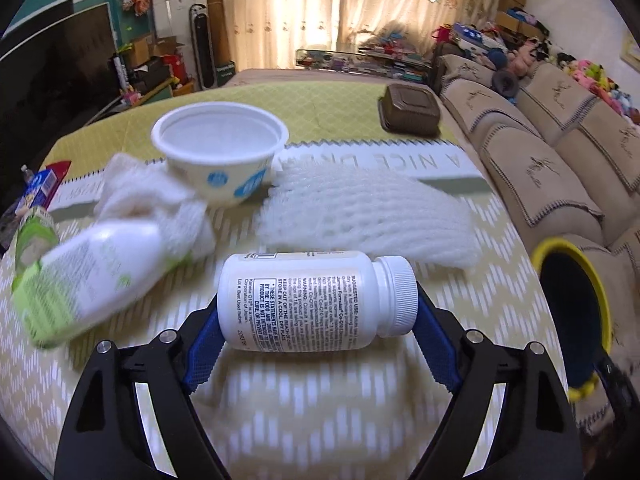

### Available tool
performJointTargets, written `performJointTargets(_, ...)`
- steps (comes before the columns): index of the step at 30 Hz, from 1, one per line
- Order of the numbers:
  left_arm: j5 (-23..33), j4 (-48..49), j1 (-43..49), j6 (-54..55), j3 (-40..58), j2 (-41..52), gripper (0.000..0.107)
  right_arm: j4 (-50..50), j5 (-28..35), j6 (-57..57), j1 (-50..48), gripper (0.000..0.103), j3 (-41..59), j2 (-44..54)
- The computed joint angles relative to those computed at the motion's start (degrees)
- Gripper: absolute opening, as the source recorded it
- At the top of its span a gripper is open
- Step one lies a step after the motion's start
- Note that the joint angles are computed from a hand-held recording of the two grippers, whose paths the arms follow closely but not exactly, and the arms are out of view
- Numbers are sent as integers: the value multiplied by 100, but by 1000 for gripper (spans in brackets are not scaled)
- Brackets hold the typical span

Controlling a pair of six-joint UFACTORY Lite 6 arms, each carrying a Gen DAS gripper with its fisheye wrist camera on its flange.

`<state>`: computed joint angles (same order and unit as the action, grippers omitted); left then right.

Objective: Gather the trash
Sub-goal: 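Grasp the white pill bottle with the left gripper, then carry the pill bottle with the left gripper over the bin and release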

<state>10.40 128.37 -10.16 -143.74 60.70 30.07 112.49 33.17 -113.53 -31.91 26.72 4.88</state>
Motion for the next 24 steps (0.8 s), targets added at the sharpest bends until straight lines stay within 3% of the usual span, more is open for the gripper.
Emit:
performJointTargets(4,204,1447,-23,-1237,-1268,-1062,83,-162,34,102,-60,40,-167,-244)
performJointTargets(8,297,1613,-221,-1289,-2297,-2236,83,-397,47,281,-135,40,-434,-659)
performJointTargets(14,128,494,-848,-252,-3058,-3567,83,-1177,190,757,-579,40,-893,-1463)
performJointTargets(18,196,-1143,-1518,1151,-3181,-3966,83,-1965,494,1099,-1276,40,-1139,-1945)
performJointTargets(24,550,-2633,-2693,2243,-2526,-3454,83,-3095,1241,1136,-2901,46,-1254,-2212)
